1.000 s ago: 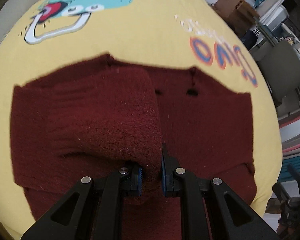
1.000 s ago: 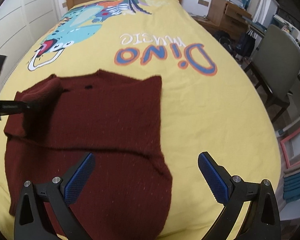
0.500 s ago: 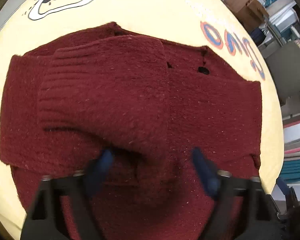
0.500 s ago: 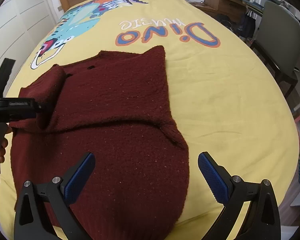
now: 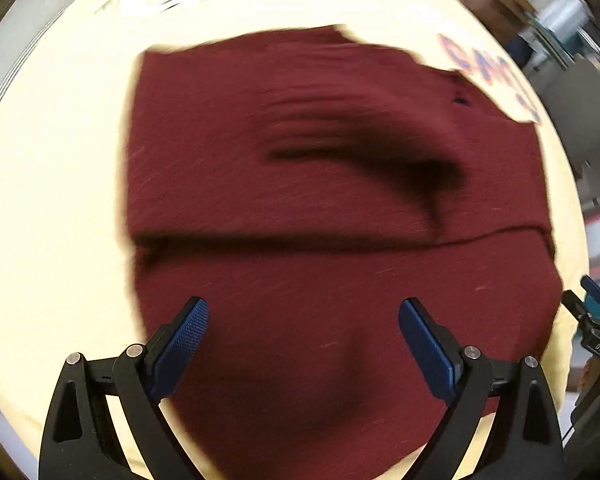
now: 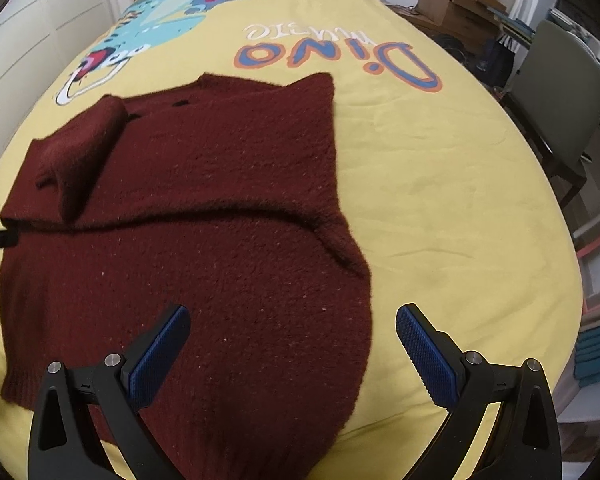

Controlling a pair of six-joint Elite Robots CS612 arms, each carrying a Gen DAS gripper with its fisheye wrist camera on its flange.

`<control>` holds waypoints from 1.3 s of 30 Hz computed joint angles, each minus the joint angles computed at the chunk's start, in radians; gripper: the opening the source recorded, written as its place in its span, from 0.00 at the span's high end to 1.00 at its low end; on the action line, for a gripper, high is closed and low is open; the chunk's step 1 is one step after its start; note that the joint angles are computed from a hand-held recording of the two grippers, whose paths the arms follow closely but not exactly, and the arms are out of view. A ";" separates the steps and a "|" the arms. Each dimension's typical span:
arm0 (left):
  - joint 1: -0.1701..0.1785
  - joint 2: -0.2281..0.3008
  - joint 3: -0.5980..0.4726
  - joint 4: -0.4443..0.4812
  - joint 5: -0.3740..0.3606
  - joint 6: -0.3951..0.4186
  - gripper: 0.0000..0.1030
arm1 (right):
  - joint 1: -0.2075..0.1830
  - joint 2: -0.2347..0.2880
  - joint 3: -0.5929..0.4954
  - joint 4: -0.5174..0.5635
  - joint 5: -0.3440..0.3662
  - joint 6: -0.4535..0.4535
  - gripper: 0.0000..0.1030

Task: Fold small clothes
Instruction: 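Grasp the folded sweater edge again with the left tool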

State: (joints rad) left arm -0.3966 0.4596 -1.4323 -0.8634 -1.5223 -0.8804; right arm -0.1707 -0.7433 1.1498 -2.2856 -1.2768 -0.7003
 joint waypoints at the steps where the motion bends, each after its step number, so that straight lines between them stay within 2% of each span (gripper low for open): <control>1: 0.005 0.011 -0.023 0.026 0.011 -0.020 0.09 | 0.002 0.000 0.001 0.005 -0.001 -0.003 0.01; 4: 0.020 0.025 -0.044 0.095 0.058 -0.088 0.09 | 0.010 -0.003 0.009 0.019 -0.005 -0.017 0.01; 7: 0.038 0.044 -0.058 0.089 0.075 -0.118 0.09 | 0.019 -0.010 0.030 0.000 -0.021 -0.025 0.01; 12: 0.062 0.058 -0.032 0.021 0.067 -0.096 0.11 | 0.039 -0.015 0.060 -0.031 -0.069 -0.045 0.01; 14: 0.062 0.059 -0.016 -0.013 0.079 -0.069 0.17 | 0.048 -0.016 0.064 -0.034 -0.075 -0.057 0.01; 16: 0.061 0.052 0.011 -0.029 0.084 -0.024 0.35 | 0.058 -0.018 0.065 -0.035 -0.080 -0.070 0.01; 17: 0.060 0.048 0.021 -0.032 0.084 -0.010 0.39 | 0.065 -0.018 0.064 -0.035 -0.079 -0.076 0.01; 18: 0.060 0.047 0.026 -0.043 0.078 -0.004 0.49 | 0.070 -0.019 0.062 -0.033 -0.074 -0.082 0.01; 19: 0.061 0.045 0.035 -0.067 0.068 0.000 0.64 | 0.076 -0.020 0.060 -0.032 -0.065 -0.088 0.01; 21: 0.062 0.047 0.045 -0.110 0.038 0.011 0.83 | 0.094 -0.021 0.052 -0.032 -0.037 -0.108 0.01; 22: 0.062 0.047 0.049 -0.115 0.035 0.010 0.85 | 0.103 -0.020 0.044 -0.029 -0.026 -0.118 0.01; 29: 0.061 0.050 0.061 -0.135 0.033 0.019 0.87 | 0.182 -0.010 -0.017 -0.026 0.071 -0.196 0.01; 32: 0.068 0.063 0.037 -0.119 0.025 0.034 0.87 | 0.223 0.004 -0.036 -0.040 0.038 -0.240 0.01; 35: 0.071 0.064 0.042 -0.129 0.016 0.030 0.87 | 0.263 0.046 -0.098 0.023 -0.006 -0.278 0.01; 39: 0.082 0.078 0.030 -0.150 -0.004 0.028 0.86 | 0.290 0.072 -0.116 0.032 -0.057 -0.324 0.01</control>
State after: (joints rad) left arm -0.3145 0.5371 -1.4019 -1.0135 -1.5262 -0.8523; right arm 0.1196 -0.6717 1.0342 -2.2532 -1.3338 -1.0247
